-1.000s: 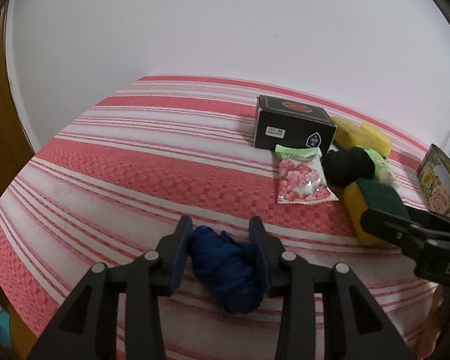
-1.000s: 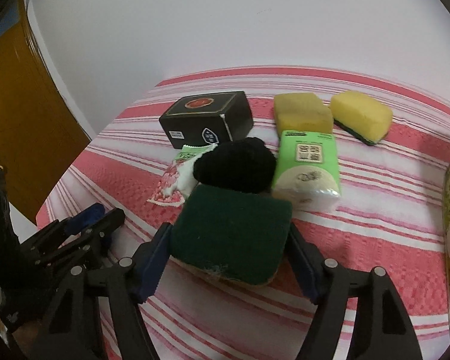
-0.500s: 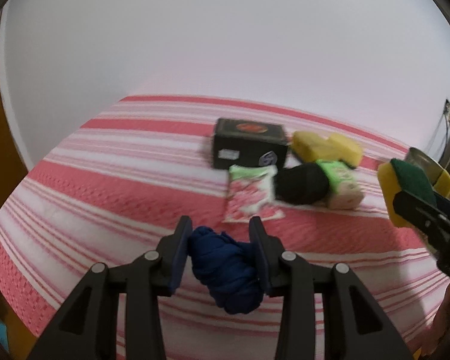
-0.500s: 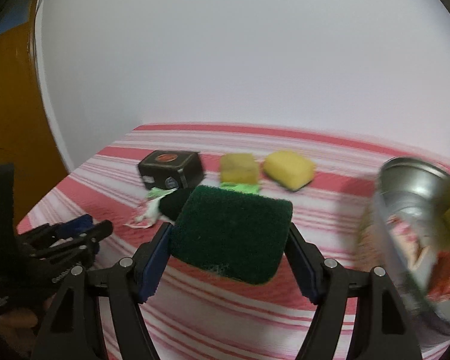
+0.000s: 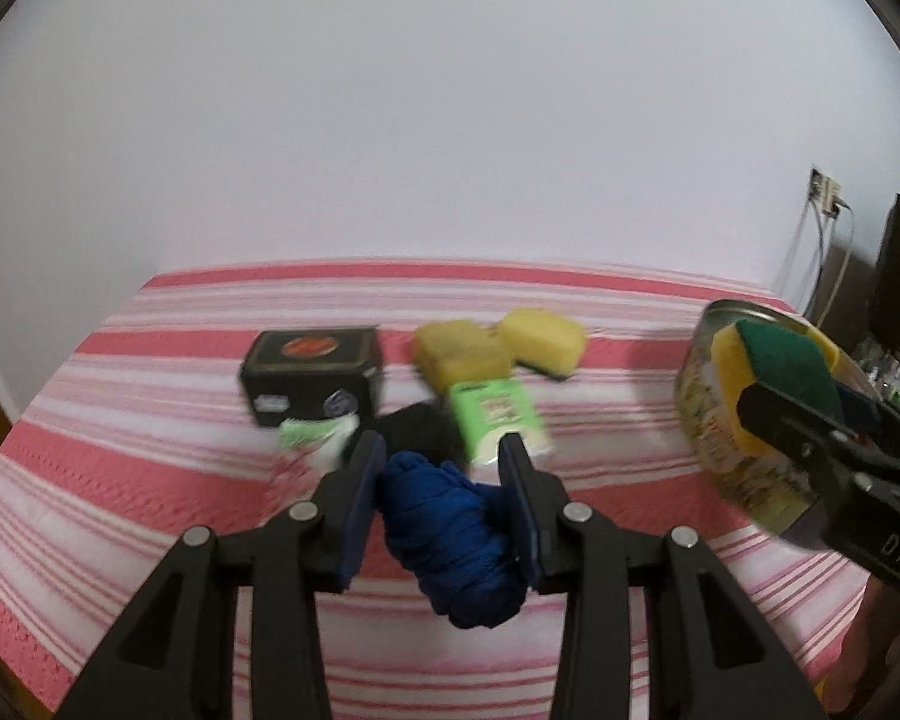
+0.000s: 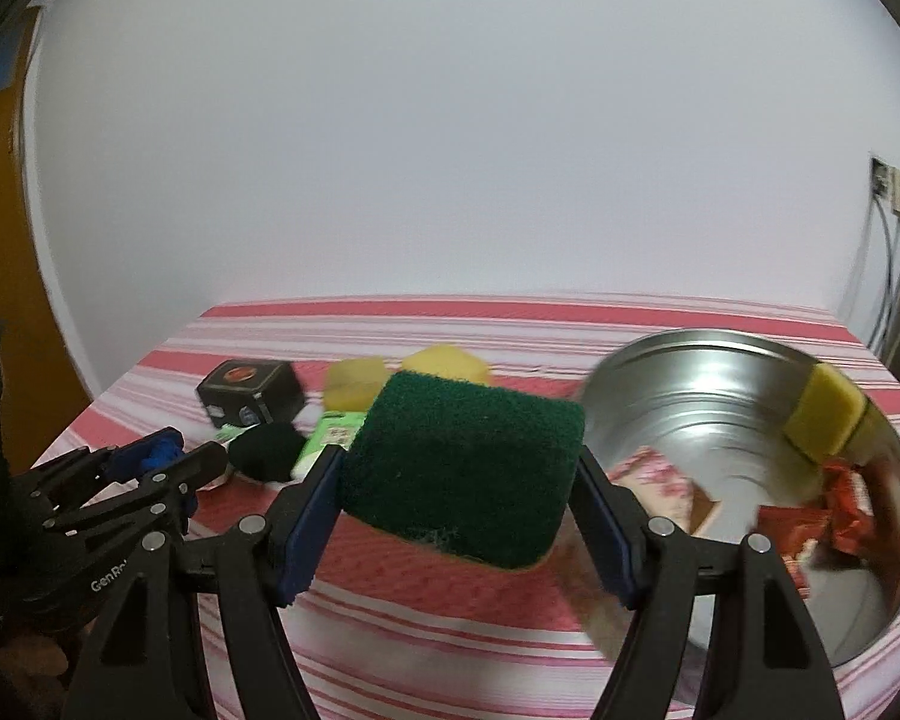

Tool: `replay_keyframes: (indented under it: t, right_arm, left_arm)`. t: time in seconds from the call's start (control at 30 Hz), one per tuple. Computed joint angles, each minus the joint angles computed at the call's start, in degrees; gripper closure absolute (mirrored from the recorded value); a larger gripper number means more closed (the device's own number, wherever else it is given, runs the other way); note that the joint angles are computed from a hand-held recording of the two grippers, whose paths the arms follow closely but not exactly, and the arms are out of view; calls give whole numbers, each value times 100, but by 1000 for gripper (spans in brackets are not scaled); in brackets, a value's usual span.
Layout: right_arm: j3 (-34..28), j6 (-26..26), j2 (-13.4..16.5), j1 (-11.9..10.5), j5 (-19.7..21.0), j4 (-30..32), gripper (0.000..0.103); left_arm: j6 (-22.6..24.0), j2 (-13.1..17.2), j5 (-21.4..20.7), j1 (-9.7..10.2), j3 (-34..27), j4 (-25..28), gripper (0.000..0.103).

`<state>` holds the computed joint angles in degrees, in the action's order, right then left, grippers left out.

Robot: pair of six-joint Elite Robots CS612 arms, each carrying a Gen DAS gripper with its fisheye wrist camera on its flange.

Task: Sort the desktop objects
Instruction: 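Carry the blue cloth with the left tool while the right tool carries the green pad over the tin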

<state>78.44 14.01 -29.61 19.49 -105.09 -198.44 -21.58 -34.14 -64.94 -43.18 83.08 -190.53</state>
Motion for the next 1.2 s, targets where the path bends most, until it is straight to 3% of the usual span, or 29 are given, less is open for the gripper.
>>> replay_keyframes:
  t: [0.4, 0.83, 1.2]
  right_arm:
    - [527, 192, -280, -187, -663, -420, 28]
    - [852, 450, -408, -387, -1212, -609, 28]
    - [1132, 697, -524, -595, -1927, -765, 28]
  left_arm:
    - [655, 242, -340, -191, -603, -185, 64]
    - [749, 456, -849, -304, -1161, 26, 64]
    - [834, 672, -1234, -419, -1662, 219, 64]
